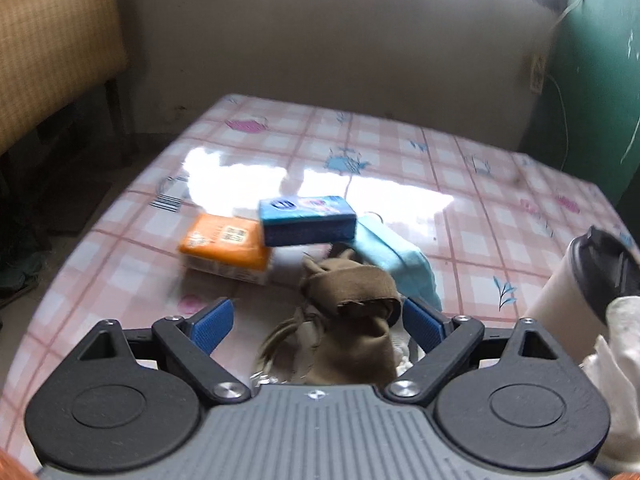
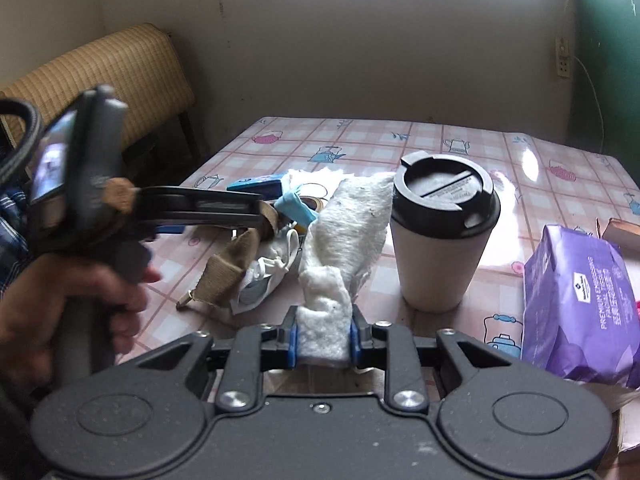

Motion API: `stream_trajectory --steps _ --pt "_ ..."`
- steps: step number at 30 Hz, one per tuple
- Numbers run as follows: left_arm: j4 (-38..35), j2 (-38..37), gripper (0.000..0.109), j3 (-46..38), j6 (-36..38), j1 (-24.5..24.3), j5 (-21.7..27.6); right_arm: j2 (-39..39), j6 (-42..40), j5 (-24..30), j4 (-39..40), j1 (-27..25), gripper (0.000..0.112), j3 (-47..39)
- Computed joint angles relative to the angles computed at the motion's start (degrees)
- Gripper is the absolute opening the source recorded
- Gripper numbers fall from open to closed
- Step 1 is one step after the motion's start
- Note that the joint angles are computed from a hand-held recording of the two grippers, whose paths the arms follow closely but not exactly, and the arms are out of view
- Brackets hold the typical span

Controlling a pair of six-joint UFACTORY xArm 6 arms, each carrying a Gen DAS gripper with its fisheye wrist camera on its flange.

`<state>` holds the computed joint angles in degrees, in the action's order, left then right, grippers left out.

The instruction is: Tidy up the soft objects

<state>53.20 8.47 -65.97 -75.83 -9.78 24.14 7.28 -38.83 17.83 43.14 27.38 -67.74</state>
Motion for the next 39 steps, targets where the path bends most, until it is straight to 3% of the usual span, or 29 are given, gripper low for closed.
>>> stream_trajectory --steps 3,4,8,22,29,39 --pt "-0.54 2.0 0.074 -1.12 0.77 0.26 -0.72 0.62 -0.52 0.49 0.64 -0.27 0.03 -0.71" --pt "-2.62 2.27 0.055 -0.87 2.26 0.74 -2.33 0.42 -0.81 0.62 1.09 -0.39 0.03 -0.53" --pt "-2.03 -0.44 0.023 1.35 0.85 0.91 -3.56 0.69 -0.96 0.81 1.27 -0.46 0.03 -0.95" --pt "1.84 -20.78 0.021 16.44 -4.98 -0.4 -4.67 -0.23 -6.1 3.94 7.59 -0.08 0.03 -2.29" --pt "6.78 -23.82 0.021 17.02 -9.6 -2.85 0.35 -0.15 -4.99 4.62 6.54 0.31 0.03 -3.6" --pt "5.88 -22.14 0.021 15.38 -9.74 -5.03 2.79 0.12 -1.11 5.16 2.75 0.19 0.031 -5.78"
